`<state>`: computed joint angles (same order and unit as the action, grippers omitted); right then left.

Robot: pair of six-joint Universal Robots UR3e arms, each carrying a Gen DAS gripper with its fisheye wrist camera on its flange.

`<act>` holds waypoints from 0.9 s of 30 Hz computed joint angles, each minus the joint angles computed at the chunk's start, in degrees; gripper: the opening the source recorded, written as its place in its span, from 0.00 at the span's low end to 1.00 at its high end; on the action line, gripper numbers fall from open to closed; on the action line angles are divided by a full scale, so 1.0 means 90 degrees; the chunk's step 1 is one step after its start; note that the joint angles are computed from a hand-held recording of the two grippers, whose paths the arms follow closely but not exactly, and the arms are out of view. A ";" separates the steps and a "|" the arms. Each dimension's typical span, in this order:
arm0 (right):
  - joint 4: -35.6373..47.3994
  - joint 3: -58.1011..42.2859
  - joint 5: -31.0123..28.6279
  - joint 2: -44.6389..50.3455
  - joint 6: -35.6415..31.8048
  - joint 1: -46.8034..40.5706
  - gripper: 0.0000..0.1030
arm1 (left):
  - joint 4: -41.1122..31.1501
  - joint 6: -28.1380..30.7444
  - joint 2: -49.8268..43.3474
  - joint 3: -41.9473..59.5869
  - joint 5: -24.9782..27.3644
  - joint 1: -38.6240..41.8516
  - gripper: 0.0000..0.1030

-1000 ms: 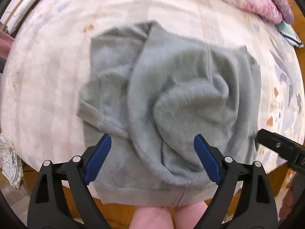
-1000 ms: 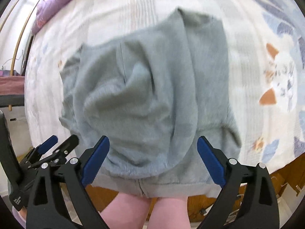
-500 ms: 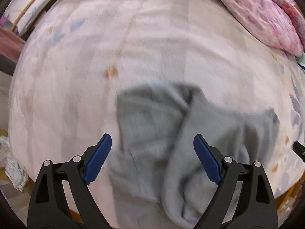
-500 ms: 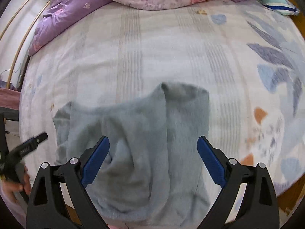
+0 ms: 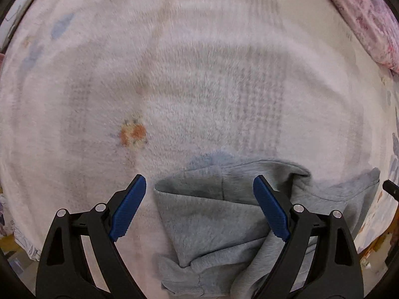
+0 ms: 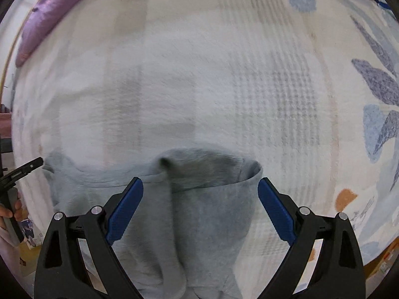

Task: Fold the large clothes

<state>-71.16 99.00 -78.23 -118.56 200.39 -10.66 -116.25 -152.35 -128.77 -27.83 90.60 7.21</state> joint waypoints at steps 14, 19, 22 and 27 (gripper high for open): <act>-0.0593 0.1431 0.0672 -0.0366 -0.0345 -0.0475 0.88 | 0.0643 -0.0109 0.0261 -0.1487 0.0331 0.0003 0.73; -0.1273 0.1342 0.0204 0.0438 -0.0053 0.0601 0.89 | 0.0356 -0.0137 0.0157 -0.1296 0.0139 0.0064 0.57; -0.1493 0.1094 -0.0109 0.0912 0.0388 0.1138 0.88 | 0.0107 -0.0261 0.0143 -0.1150 -0.0028 0.0168 0.37; -0.1673 0.0673 -0.0556 0.1135 0.1225 0.1912 0.37 | 0.0325 -0.0676 0.0643 -0.1825 -0.0100 0.0181 0.15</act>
<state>-86.21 105.05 -83.23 -108.35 211.42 6.55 -113.33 -158.43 -122.98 -44.25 89.71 8.84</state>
